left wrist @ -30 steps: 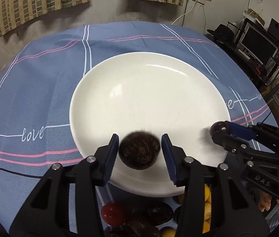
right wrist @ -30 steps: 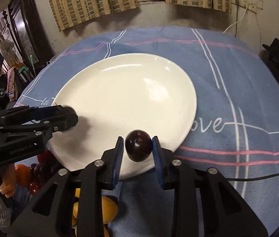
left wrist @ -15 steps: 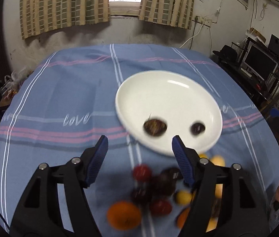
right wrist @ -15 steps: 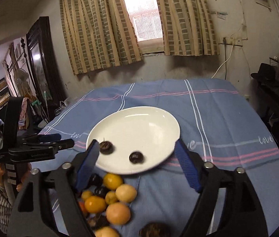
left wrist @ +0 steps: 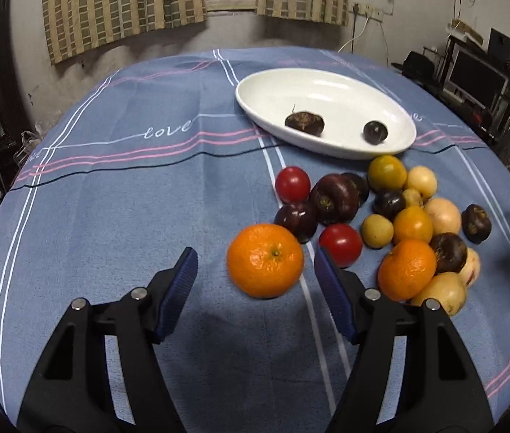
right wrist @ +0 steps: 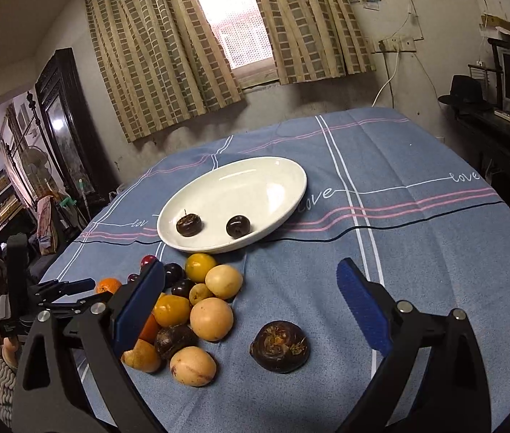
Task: Organize fruits
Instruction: 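Grasp the tangerine with the left tool while the right tool grasps a dark brown fruit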
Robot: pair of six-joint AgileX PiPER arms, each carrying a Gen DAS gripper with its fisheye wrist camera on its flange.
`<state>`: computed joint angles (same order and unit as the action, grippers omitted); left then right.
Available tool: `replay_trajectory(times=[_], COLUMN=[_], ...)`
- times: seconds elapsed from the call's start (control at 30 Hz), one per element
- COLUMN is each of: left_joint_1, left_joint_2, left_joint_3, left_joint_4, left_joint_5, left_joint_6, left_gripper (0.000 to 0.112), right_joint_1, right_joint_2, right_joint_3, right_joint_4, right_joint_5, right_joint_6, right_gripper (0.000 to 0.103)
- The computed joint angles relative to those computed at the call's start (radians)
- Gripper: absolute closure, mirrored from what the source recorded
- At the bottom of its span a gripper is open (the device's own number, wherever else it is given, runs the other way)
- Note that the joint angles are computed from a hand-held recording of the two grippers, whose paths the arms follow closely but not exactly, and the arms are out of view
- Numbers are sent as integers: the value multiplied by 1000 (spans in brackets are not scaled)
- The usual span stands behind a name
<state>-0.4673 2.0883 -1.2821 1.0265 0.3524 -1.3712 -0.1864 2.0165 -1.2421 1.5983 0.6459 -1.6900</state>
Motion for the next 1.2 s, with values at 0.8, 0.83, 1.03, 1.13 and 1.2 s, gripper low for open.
replay_trajectory(times=[0.8,0.83,1.03,1.13,1.2], left_joint_1=[45,51,56,61,65], left_joint_2=[-27,-33,-55,-55,-58], left_joint_3=[38,44,78,79,83], left_joint_4=[27,23,122,99,97], left_joint_5=[-96,-107,-142,-151,-157], left_joint_6=[-85,-86,-188,-170,-170], left_gripper=[66,66,66,66,66], right_joint_1=[17,27,86,113,128], right_joint_2=[-30,-29,-13,2,26], right_joint_3=[81,84,70,34,-2], right_joint_4=[-228,-261,-416,-523,-620], right_joint_5=[-98,-121,-212,-248,-256], right_joint_6=[112,133,233,330,429], right_gripper=[12,20,37,40,41])
